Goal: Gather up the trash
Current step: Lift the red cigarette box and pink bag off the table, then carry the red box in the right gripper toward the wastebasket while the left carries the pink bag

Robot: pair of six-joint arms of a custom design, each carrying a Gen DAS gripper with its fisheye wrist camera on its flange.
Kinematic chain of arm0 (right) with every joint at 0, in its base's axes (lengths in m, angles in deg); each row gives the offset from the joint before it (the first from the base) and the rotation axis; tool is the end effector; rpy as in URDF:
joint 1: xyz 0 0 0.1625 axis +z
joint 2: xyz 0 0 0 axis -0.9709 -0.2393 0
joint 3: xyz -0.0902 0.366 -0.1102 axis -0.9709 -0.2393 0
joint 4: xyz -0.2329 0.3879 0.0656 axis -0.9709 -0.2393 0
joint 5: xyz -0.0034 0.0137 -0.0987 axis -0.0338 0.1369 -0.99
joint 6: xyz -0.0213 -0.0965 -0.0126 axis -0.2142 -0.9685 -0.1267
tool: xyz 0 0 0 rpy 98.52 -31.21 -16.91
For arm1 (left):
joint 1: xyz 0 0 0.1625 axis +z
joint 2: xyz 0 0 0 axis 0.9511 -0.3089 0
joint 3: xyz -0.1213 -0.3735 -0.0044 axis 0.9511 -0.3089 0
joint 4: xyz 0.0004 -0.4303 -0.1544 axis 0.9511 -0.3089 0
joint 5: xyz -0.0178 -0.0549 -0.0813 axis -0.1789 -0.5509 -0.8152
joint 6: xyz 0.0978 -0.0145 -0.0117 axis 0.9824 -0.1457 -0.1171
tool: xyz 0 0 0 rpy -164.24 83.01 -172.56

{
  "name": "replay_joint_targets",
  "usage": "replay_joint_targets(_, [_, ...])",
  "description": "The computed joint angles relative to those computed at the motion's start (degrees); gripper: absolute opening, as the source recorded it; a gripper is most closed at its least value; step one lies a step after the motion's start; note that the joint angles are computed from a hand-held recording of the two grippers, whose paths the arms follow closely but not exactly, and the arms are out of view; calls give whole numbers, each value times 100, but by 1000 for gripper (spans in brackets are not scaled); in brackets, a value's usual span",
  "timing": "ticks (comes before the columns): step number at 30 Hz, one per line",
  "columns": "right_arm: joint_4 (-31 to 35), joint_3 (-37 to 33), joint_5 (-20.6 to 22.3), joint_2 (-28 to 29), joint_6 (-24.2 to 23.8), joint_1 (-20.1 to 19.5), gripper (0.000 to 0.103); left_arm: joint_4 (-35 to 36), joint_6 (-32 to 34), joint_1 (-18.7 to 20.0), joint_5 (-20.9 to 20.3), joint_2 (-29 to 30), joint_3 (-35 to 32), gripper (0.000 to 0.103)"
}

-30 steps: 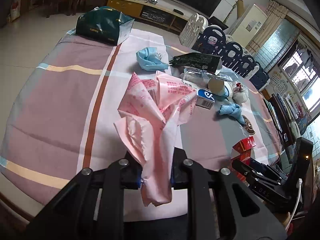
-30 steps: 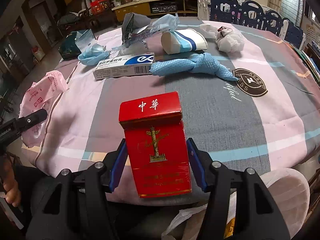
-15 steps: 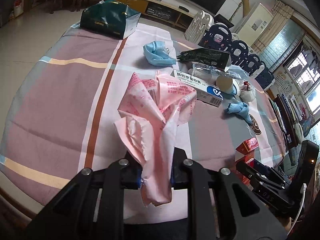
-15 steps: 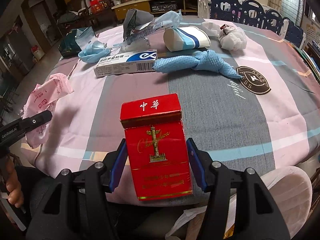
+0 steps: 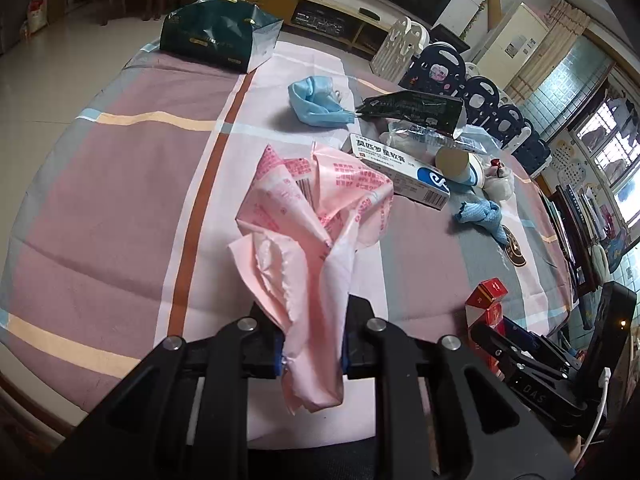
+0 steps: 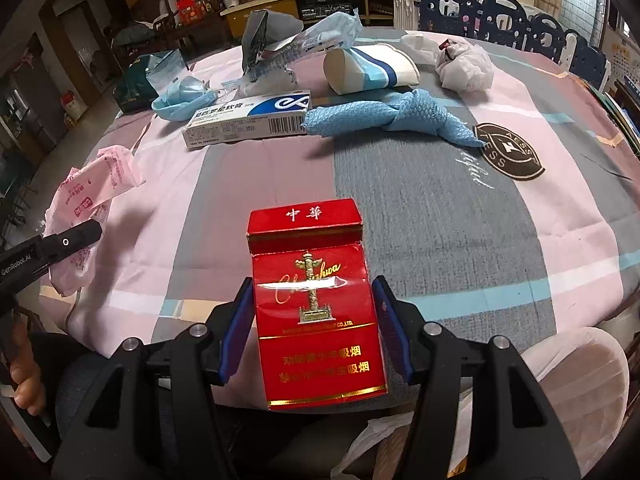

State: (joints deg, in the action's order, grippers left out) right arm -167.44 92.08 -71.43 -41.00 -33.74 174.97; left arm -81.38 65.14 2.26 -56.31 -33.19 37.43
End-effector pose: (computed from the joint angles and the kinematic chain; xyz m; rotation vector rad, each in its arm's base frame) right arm 0.1845 -0.7822 0.0302 -0.1467 -2.3056 0.7927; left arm -0.0676 -0.8694 0.1425 0.4591 2.6923 -0.5779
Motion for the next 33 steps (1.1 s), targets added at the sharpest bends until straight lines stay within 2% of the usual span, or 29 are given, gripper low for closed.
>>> replay_joint_targets(14, [289, -410, -115, 265, -80, -7, 58, 34, -6, 0, 8, 15, -8, 20])
replay_joint_targets(22, [430, -609, -184, 401, -159, -1, 58, 163, -9, -4, 34, 53, -72, 24])
replay_joint_targets(33, [98, -449, -82, 323, -176, -2, 57, 251, 117, -41, 30, 73, -48, 55])
